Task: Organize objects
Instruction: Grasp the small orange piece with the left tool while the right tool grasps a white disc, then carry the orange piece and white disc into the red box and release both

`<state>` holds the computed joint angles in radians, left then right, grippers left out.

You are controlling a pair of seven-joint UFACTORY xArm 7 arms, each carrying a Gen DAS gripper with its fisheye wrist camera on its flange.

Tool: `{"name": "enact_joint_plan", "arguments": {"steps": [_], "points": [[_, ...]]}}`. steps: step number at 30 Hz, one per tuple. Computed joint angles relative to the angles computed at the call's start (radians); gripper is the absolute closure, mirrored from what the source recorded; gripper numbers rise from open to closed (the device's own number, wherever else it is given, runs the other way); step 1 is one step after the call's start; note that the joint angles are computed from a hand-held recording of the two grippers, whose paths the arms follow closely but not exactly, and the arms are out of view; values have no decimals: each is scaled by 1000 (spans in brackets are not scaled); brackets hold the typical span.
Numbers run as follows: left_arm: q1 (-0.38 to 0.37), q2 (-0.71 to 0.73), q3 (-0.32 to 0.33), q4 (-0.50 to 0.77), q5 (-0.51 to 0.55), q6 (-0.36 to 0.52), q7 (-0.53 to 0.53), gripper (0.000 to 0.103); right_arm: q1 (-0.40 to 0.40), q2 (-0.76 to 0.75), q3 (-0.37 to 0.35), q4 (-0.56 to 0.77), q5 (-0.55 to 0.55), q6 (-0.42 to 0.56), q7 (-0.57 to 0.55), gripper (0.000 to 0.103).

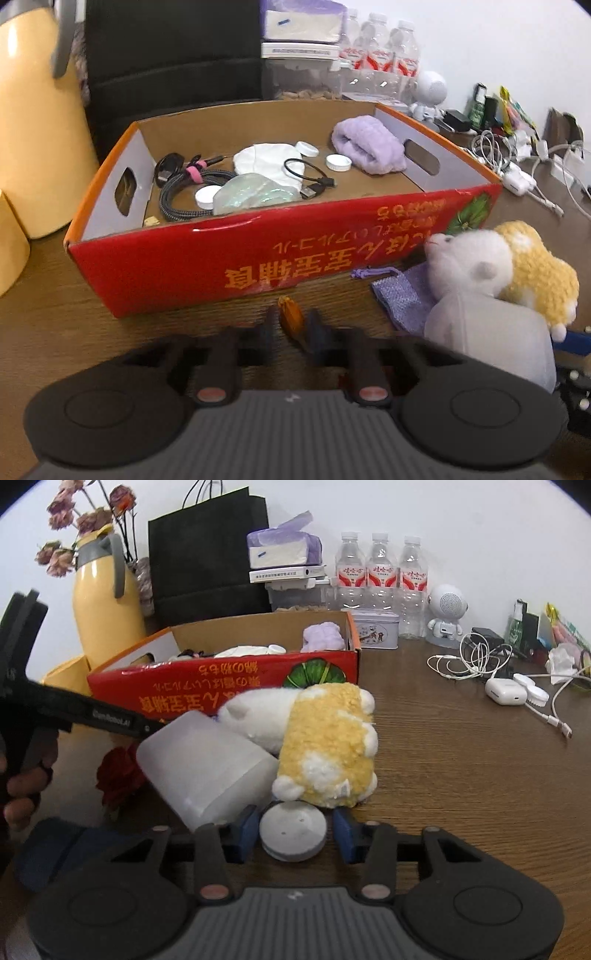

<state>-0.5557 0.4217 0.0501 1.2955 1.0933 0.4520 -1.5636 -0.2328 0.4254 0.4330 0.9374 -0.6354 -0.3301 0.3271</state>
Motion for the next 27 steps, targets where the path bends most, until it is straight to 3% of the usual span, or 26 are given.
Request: {"name": "enact_joint_plan", "arguments": {"steps": [3, 5, 8, 10, 12, 15, 20, 27], "points": [[-21, -44, -9, -31, -3, 38, -10, 88, 23, -22, -23, -19, 11, -4, -12, 65], [-54, -124, -14, -100, 88, 63, -117, 88, -20, -51, 7, -55, -25, -13, 13, 65], [-96, -249, -71, -208, 176, 148, -260, 88, -44, -143, -10, -160, -74, -89, 75, 65], [-116, -317, -131, -270, 140, 218, -307, 88, -101, -201, 4, -218, -175, -135, 185, 65], [-120, -372, -183, -329, 91, 227, -371, 88, -153, -254, 0, -272, -304, -213, 310, 65], [-130, -414, -263, -373, 54, 297, -468, 88, -200, -309, -35, -308, -521, -325, 516, 65], [-140, -448, -379, -381, 11, 419, -486, 88, -174, -454, -118, -433, -589, -424, 520, 65], [-152, -479, -435, -387, 24, 489, -491, 88, -127, -573, -247, -543, -608, -534, 533, 65]]}}
